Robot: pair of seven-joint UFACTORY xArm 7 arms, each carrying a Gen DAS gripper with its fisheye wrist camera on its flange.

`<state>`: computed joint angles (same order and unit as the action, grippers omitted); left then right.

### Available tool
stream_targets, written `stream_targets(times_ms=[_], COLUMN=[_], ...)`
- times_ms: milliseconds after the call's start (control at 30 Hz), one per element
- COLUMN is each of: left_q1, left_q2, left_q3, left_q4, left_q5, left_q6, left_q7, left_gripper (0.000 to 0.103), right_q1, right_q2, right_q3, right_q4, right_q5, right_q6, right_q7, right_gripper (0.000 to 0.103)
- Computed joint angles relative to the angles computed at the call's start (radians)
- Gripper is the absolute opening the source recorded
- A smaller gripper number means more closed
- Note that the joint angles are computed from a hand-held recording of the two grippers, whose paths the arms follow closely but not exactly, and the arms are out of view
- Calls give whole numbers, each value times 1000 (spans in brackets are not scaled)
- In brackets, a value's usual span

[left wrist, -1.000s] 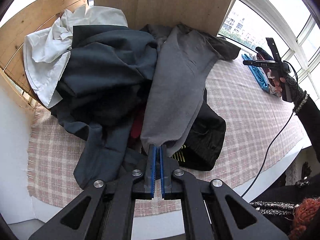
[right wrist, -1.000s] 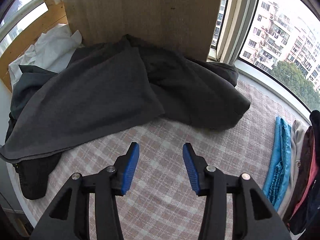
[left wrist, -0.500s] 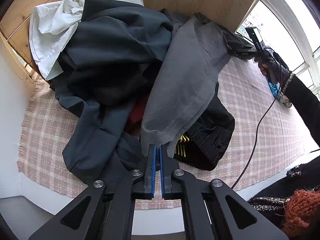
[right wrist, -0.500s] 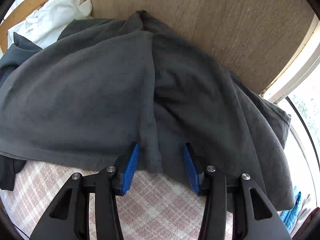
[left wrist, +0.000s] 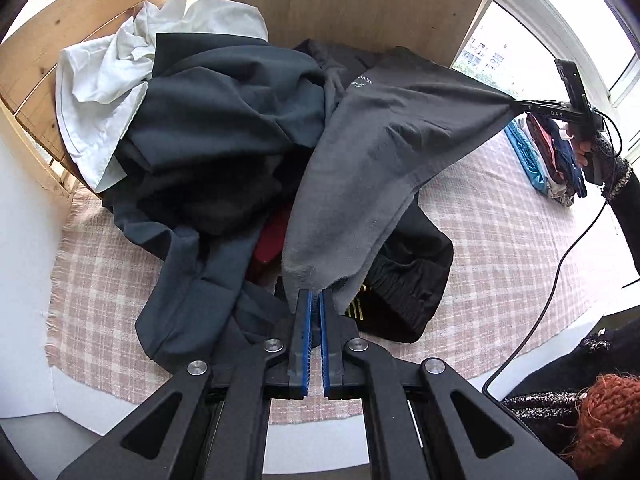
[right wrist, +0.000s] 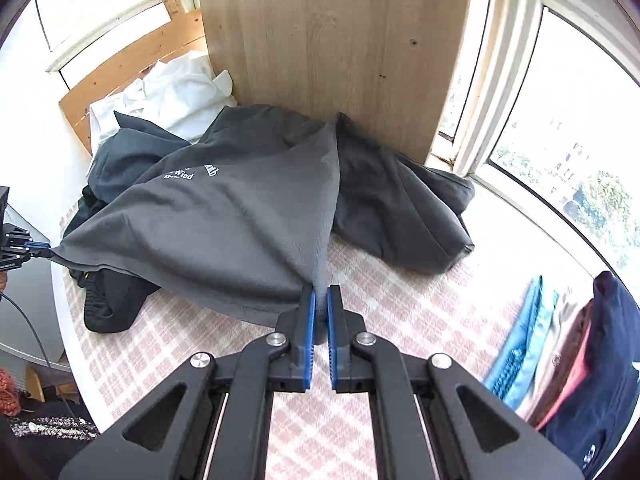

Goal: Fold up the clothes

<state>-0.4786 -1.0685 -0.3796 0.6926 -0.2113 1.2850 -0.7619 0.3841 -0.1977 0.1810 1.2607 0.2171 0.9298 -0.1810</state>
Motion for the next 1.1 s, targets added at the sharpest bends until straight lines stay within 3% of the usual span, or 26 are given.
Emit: stream_targets(times_ms=[100,267,467,600,800,1000,1100], left_q1=[-30,-109,-284,-338,-341,-336,-345], left_q2=[27,104,271,312,249,430,445], left_q3=[-20,-64,-89,-83,-79,-88,-78], left_q4=[14,36,-19,-55,-135,-74,-67], left_q5=[-23,-87,-251,-255,-215,-140,-122], left_q6=[-35,-116,-325,-347,-395,-380,-371], left_q7=[17,35,64,13,-134,-164,-183], left_gripper=[3,3,7,9,30,31,32], right_q1=[-22,-101,-145,-134,-111,-111,-112], right_q2=[-259,-657,-983,-1059,-1060,-1089,-1094], right_q3=[-29,-43,-63,-47,-40,-54,-57], right_q4=[-153,-335,-612,-727,-792,-812,-812], right_q5=[16,-30,-32,-38,-28,-30,-25], right_q6=[93,358,573,595,562,557,556], right_q7=[80,272,385,361,336,327,324], right_gripper=[5,5,5,5,5,5,5])
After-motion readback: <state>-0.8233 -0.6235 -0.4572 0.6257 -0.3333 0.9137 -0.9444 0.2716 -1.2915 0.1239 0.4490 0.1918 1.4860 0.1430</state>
